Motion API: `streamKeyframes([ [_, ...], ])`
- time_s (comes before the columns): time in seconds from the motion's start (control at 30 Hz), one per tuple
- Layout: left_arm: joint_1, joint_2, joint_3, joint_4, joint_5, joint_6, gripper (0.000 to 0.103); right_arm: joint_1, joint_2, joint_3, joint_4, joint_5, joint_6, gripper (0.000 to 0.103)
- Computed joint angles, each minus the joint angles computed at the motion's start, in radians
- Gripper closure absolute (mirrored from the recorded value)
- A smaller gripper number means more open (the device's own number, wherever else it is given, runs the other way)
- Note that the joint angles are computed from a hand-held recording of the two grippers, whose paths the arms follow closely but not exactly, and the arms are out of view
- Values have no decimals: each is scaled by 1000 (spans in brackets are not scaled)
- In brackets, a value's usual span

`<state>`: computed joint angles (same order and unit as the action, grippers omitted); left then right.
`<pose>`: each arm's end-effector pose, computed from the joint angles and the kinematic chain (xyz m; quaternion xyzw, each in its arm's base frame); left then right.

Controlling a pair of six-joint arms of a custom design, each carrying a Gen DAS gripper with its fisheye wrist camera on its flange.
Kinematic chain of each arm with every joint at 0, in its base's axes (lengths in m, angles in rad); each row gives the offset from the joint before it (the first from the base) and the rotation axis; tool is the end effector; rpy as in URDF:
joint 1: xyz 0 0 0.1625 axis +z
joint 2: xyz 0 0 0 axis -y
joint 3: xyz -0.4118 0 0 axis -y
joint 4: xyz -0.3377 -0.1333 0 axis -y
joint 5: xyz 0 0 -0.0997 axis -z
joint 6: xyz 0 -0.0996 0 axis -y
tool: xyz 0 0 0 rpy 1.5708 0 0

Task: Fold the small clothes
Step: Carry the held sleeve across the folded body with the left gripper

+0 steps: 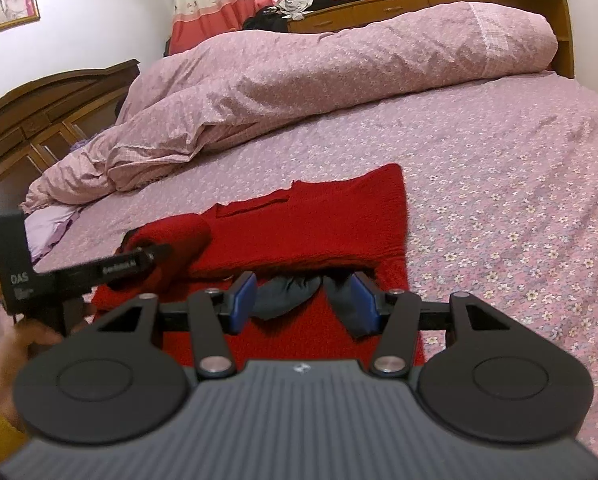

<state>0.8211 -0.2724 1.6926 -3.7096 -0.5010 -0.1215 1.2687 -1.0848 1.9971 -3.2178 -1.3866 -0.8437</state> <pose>-0.2159 -0.5557 -0.0310 0.0784 0.8214 -0.4756 0.3050 -0.0156 -0.5593 0.2537 0.2804 -0.8866 0.3471 0.1217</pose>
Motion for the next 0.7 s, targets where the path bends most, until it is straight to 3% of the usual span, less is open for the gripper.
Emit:
streamKeyframes([
  [0.17,-39,-36,89,51,30,-129,36,7,-3,11,7,-4,-22,48],
  [0.43,-97,-108,239,140,143,-340,35,43,8,5,27,-24,-81,48],
  [0.63,-116,-179,348,305,233,-596,34,113,49,-27,70,-31,-181,48],
  [0.7,-117,-211,380,412,257,-716,34,139,73,-42,78,-28,-220,48],
])
